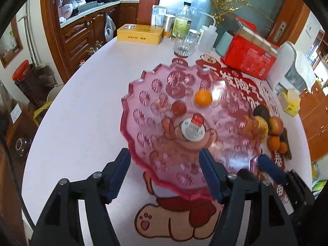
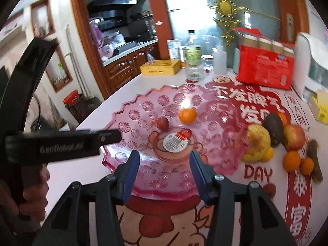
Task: Organize fruits
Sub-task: 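Carry both fruits over the pink glass bowl and open both tools to drop them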
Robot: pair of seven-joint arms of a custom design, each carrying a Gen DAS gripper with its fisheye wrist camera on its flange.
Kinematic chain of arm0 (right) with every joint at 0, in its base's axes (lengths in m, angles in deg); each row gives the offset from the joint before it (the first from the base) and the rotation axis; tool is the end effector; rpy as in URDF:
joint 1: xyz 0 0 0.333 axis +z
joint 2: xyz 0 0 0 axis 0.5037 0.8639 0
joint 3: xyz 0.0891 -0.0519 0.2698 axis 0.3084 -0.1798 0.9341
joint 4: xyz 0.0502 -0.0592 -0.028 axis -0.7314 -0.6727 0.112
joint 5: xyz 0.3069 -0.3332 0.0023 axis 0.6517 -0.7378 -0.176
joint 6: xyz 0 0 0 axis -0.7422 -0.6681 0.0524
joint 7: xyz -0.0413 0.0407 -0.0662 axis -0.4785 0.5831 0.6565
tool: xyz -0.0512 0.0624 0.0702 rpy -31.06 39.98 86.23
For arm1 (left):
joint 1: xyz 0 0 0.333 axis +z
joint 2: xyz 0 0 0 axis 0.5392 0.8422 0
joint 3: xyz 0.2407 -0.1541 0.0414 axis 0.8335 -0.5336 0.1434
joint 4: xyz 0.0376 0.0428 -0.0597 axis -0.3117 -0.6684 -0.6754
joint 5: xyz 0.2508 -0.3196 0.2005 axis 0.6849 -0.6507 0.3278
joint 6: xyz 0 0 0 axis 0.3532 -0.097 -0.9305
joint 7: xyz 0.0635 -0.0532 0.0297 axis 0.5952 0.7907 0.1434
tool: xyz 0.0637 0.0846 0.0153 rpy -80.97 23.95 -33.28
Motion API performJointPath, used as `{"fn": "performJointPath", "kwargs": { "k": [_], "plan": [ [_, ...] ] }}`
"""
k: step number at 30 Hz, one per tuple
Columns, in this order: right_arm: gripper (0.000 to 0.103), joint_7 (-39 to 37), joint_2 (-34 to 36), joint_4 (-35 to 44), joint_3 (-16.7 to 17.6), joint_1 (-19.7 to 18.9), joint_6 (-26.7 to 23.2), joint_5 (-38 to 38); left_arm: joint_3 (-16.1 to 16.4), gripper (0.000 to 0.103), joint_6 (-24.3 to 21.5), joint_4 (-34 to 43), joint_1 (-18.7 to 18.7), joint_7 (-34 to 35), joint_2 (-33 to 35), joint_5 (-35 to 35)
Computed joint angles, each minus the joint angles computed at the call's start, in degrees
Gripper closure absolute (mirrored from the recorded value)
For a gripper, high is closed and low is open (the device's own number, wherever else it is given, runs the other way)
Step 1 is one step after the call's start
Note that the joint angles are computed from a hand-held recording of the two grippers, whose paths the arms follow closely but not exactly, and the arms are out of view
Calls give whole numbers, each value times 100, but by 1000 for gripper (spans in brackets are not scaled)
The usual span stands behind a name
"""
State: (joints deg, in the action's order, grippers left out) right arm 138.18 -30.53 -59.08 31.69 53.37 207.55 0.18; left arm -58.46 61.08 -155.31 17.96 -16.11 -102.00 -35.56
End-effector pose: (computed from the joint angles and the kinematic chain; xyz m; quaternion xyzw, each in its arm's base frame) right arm 0.4581 0.3340 0.3989 -0.7575 0.5191 -0.1420 0.3696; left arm 0.4589 -0.2719 0.4204 -0.7772 0.5649 -0.2273 0.1588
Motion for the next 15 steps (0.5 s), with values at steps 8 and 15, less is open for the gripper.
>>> {"fn": "performJointPath", "kwargs": {
  "k": [8, 15],
  "plan": [
    [52, 511, -917, -823, 19, -263, -438, -5, 41, 30, 43, -99, -503, 520, 11, -622],
    [52, 184, -1842, -1632, -517, -213, -1080, 492, -219, 29, -48, 496, -634, 356, 584, -645]
  ]
}}
